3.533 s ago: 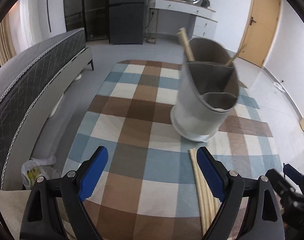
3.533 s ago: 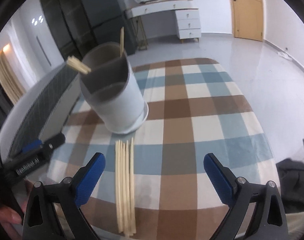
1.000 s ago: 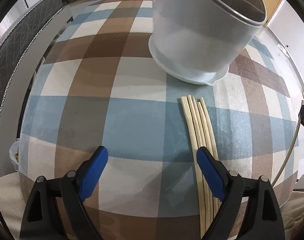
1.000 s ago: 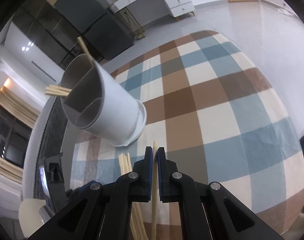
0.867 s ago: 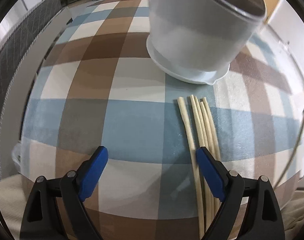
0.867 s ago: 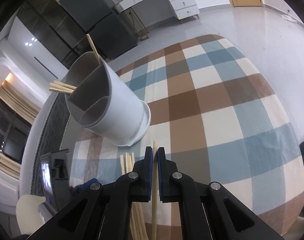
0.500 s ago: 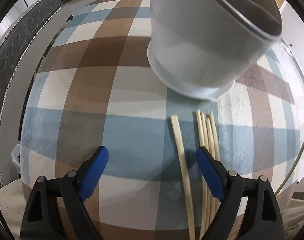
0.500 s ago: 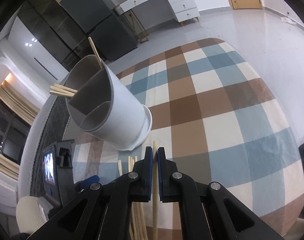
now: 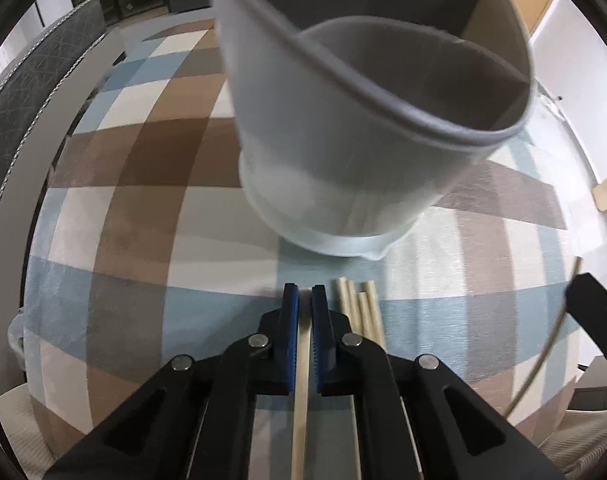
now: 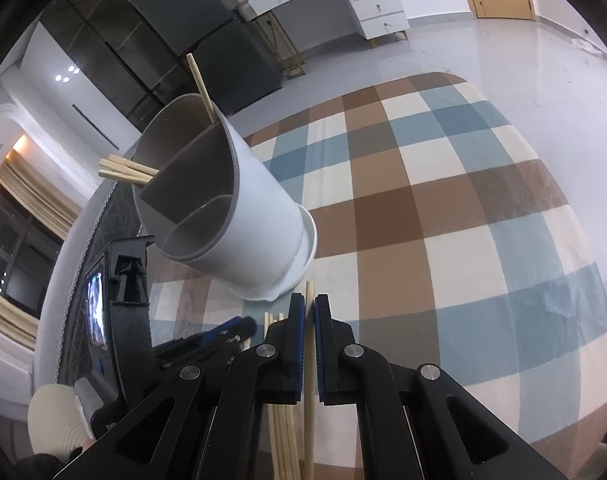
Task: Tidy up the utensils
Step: 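Close the right gripper on a chopstick while the left gripper closes on another, then raise both held chopsticks and carry them over the grey holder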
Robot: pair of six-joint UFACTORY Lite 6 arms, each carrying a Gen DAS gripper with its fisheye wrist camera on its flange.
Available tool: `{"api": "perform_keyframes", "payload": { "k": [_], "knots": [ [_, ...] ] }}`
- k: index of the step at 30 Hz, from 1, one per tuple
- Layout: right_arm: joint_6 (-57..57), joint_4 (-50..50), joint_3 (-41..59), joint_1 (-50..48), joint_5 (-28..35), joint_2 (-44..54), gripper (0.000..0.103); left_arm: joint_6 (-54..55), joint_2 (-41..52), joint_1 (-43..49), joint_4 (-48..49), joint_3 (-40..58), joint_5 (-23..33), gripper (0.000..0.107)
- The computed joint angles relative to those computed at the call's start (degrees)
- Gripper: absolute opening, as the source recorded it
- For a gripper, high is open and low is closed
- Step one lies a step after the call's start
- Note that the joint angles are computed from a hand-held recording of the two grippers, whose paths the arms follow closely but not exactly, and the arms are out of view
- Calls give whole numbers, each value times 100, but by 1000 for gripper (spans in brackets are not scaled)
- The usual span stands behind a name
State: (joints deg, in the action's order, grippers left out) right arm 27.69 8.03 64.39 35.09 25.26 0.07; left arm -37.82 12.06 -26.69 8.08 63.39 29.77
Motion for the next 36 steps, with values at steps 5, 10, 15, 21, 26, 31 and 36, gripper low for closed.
{"api": "perform_keyframes", "payload": {
  "k": [5, 10, 15, 21, 26, 31, 36],
  "knots": [
    [295, -468, -134, 167, -67, -275, 4, -604, -1093, -77, 555, -630, -445, 2],
    [1238, -1678, -223, 620, -111, -688, 4, -2050, -2550, -455, 1961, -1285, -444, 2],
    [2848, -3293, -484, 1157, -1, -1145, 4, -2704, -3102, -948, 2630, -1344, -45, 2],
    [4274, -4902, -586, 1904, 448, -1451, 4, -3146, -3608, -1568, 2957, -1379, 675, 2],
    [4896, -5524, -666, 2193, 770, -1627, 4, -2497, -3625, -1304, 2327, -1247, 817, 2],
    [5172, -5802, -755, 2340, 970, -1773, 4, -2439, -3773, -1355, 2244, -1277, 1056, 2],
    [5378, -6001, -817, 2488, 1089, -1911, 4, -2481, -3860, -1487, 2353, -1265, 1218, 2]
  ]
}}
